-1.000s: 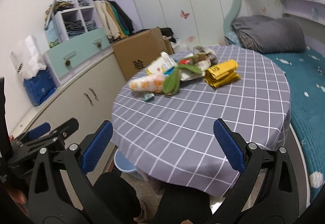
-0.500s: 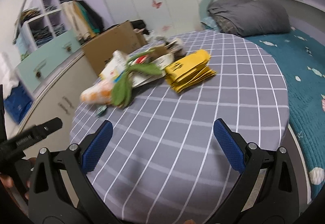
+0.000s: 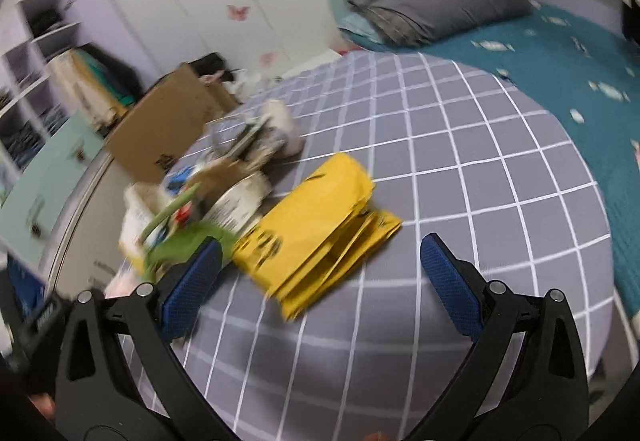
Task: Collect trash
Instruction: 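Grasp the white plastic bag with the left tool while the right tool reaches the yellow packet, then grasp the yellow folded packet with the right tool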
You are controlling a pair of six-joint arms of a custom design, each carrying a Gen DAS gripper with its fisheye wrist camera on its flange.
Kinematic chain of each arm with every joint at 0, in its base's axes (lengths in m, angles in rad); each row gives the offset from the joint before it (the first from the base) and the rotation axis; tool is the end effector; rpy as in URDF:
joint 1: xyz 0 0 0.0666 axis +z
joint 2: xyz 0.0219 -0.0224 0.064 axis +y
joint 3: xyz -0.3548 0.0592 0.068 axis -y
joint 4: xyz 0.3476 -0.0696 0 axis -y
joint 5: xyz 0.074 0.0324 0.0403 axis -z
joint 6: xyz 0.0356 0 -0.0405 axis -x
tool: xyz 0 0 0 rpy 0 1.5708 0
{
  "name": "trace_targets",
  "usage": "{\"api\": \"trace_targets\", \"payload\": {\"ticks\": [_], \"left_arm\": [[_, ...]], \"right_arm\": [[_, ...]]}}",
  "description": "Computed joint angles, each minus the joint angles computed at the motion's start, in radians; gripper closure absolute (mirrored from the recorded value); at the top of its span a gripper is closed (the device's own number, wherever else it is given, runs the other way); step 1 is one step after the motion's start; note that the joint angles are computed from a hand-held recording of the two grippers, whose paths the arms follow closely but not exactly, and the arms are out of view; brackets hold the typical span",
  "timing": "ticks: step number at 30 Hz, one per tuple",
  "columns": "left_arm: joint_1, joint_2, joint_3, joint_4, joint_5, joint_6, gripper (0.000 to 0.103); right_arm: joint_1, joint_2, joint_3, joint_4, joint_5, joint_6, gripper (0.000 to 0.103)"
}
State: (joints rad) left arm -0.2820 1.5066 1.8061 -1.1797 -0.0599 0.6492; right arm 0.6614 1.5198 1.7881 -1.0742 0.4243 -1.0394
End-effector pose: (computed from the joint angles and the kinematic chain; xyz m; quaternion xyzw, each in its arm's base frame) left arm 0.4507 -0.1288 0.5070 -0.1817 0.9229 -0.1267 0.3150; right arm 0.3884 0.2832 0.5036 0.2476 0.8760 0.1453 0.3875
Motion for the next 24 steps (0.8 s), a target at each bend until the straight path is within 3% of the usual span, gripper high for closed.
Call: {"api": "trace_targets", "payload": {"ticks": [2,3,5,9,11,12,15,18,21,22,24], "left_arm": [[0.002,0.035,0.032,-0.01,-0.007,-0.007,0.008],[0.004,0.043,0.037,-0.007,0.001,-0.009,0.018],[0.008,0.064,0.052,-0.011,0.02,-0.001,0.028],[0.008,0.061,0.049,-0.004,0.022,-0.014,0.068],[0.012,0.05,0.035,0.018,0.038,-0.025,0.076],[0.013,0.044,0.03,0.023,0.04,-0.032,0.081],[0.018,0.008,-0.014,0.065,0.056,-0.043,0.085],[0.015,-0.04,-0.058,0.103,0.051,-0.057,0.086],[0.016,-0.082,-0.09,0.128,0.049,-0.067,0.087],[0.017,-0.102,-0.104,0.138,0.051,-0.066,0.087],[0.018,-0.128,-0.121,0.149,0.047,-0.067,0.087]], "right_arm": [[-0.027,0.017,0.005,0.017,-0.046,-0.034,0.006],[-0.036,0.028,0.014,0.017,-0.061,-0.045,0.006],[-0.036,0.051,0.046,0.001,-0.036,-0.037,0.006],[-0.047,0.082,0.081,-0.009,-0.038,0.015,0.006],[-0.038,0.094,0.102,-0.034,-0.024,0.029,0.017],[-0.038,0.088,0.095,-0.029,-0.028,0.033,0.034],[-0.039,0.063,0.061,0.009,-0.04,0.048,0.042],[-0.028,0.024,0.027,0.029,-0.005,0.053,0.059],[-0.012,-0.004,0.01,0.037,0.023,0.069,0.068],[-0.007,-0.012,0.008,0.037,0.034,0.074,0.092],[0.007,-0.02,0.013,0.03,0.057,0.077,0.092]]}}
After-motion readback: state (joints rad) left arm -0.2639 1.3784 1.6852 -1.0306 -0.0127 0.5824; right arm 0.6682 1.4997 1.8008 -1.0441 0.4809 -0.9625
